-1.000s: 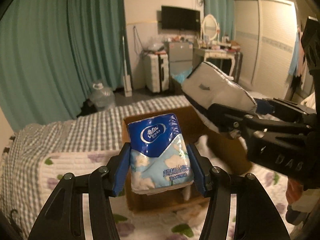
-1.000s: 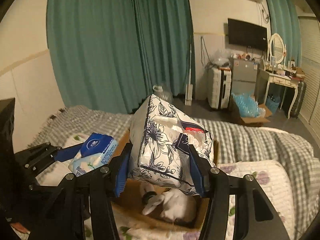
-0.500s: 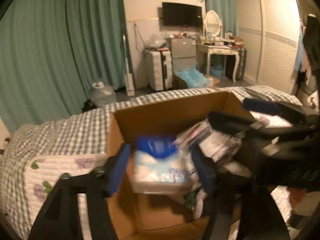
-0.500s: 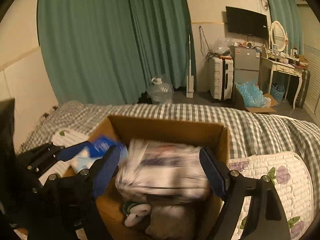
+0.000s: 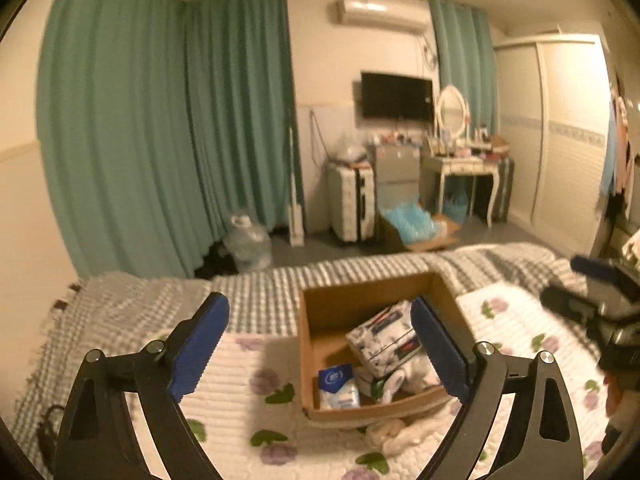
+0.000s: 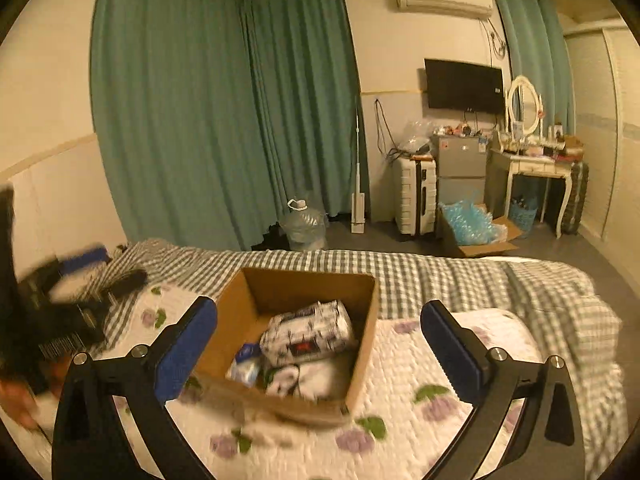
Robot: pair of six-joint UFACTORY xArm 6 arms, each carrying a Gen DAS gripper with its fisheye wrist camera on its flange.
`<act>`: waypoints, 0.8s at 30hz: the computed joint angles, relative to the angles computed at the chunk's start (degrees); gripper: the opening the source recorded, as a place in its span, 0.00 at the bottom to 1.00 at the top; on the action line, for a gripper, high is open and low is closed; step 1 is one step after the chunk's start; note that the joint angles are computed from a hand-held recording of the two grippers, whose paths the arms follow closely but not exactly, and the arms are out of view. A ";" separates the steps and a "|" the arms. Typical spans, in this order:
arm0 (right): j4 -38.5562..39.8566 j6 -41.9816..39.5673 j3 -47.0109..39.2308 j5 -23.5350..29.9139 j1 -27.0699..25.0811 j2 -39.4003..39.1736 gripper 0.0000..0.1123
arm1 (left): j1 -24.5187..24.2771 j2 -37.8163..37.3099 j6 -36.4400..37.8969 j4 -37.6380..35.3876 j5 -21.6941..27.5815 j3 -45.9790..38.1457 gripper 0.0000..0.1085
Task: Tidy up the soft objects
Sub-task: 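Lower the tissue box and blue pack into the cardboard box and release both, then grasp the small white packet with the right tool while the left tool grasps the white bottle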
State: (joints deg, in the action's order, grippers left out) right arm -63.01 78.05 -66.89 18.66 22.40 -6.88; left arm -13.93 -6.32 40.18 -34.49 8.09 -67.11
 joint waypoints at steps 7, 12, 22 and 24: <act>1.68 -0.46 11.42 7.44 7.21 -12.10 0.91 | 2.63 -12.84 3.53 -2.44 5.33 9.75 0.86; 8.63 -3.83 15.84 9.25 10.25 -13.15 0.91 | 4.71 -16.65 -0.01 -1.35 8.07 16.30 0.86; 15.62 -6.20 19.18 10.27 12.42 -5.61 0.86 | 2.67 -14.11 -13.24 9.69 5.25 25.56 0.86; 19.69 -9.70 19.24 9.13 12.24 -2.96 0.80 | 2.50 -13.16 -20.49 17.93 2.98 28.08 0.86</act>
